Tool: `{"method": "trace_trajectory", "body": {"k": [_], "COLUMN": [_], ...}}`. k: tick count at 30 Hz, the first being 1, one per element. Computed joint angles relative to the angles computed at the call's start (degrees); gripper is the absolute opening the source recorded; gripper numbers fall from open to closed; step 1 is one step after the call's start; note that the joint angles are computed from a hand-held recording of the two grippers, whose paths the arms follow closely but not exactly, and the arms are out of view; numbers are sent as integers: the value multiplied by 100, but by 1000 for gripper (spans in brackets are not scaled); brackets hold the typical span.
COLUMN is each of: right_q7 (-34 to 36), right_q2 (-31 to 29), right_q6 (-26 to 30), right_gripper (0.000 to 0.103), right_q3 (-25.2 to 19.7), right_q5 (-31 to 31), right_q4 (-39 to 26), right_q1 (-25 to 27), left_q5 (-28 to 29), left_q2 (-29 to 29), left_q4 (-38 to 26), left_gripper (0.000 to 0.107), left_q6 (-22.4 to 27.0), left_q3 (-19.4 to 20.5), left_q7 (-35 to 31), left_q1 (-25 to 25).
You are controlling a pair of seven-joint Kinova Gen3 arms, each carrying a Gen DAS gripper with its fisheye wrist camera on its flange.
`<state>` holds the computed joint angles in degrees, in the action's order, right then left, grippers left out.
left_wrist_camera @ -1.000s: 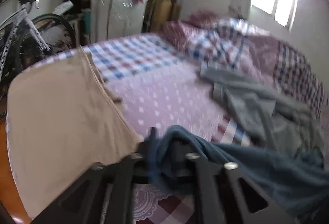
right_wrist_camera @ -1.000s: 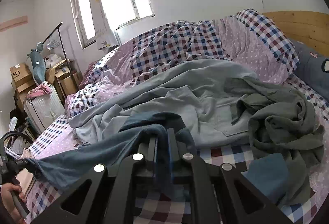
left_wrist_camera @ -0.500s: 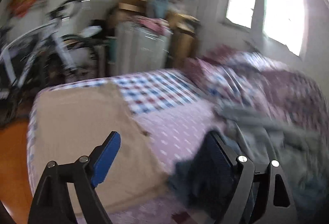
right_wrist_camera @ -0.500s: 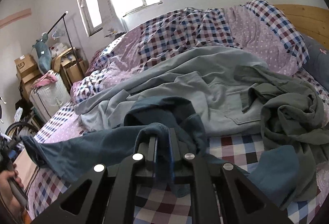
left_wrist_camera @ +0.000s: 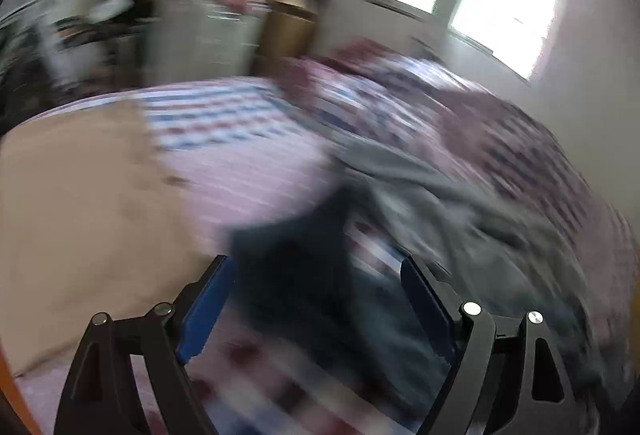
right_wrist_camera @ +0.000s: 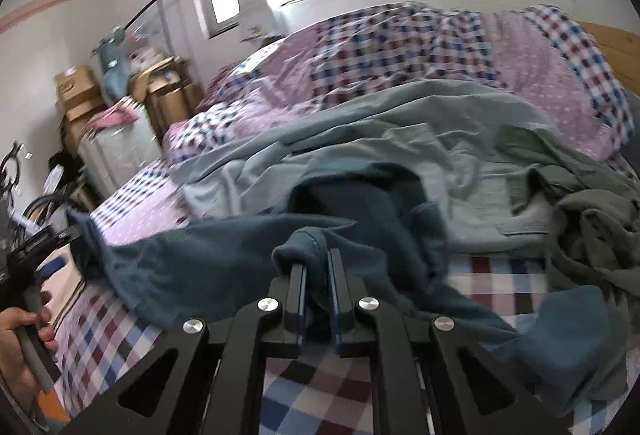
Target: Fold clothes
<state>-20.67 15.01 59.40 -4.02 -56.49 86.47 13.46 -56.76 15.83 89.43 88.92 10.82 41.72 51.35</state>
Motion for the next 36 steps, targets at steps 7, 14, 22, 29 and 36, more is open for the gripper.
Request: {"method": "trace_trajectory", "body": {"k": [7,14,22,29,36], "right_q7": [198,360,-210,17,425], "right_q2": [295,470,351,380,587], "right_q6": [981,1546,619,1026,2516], "right_gripper": [10,10,8,8,9], "right_q3": [-104,445,212,65,-380], "right_q5": [212,-1024,-1985,-2143,-2185], "right_q4": [-345,-401,-63,-85,-611], "right_q1": [46,275,964,1091,1444], "left_q5": [-530,145,1067,1256,1055], "left_q2": [597,840,990,1607,2152], "left_q4": [-593,-1091,-1239,-2163,-3022], "left_gripper": [88,88,88,88,86], "left_q6": [-1496,-2731,-3523,-2568,-1404], "left_q3": [1440,-63,-517,-764,-1355], "left_q7": [-1631,-3007,-3927,-4843,-5410], "left_q1": [-1205,-194,-137,160,698]}}
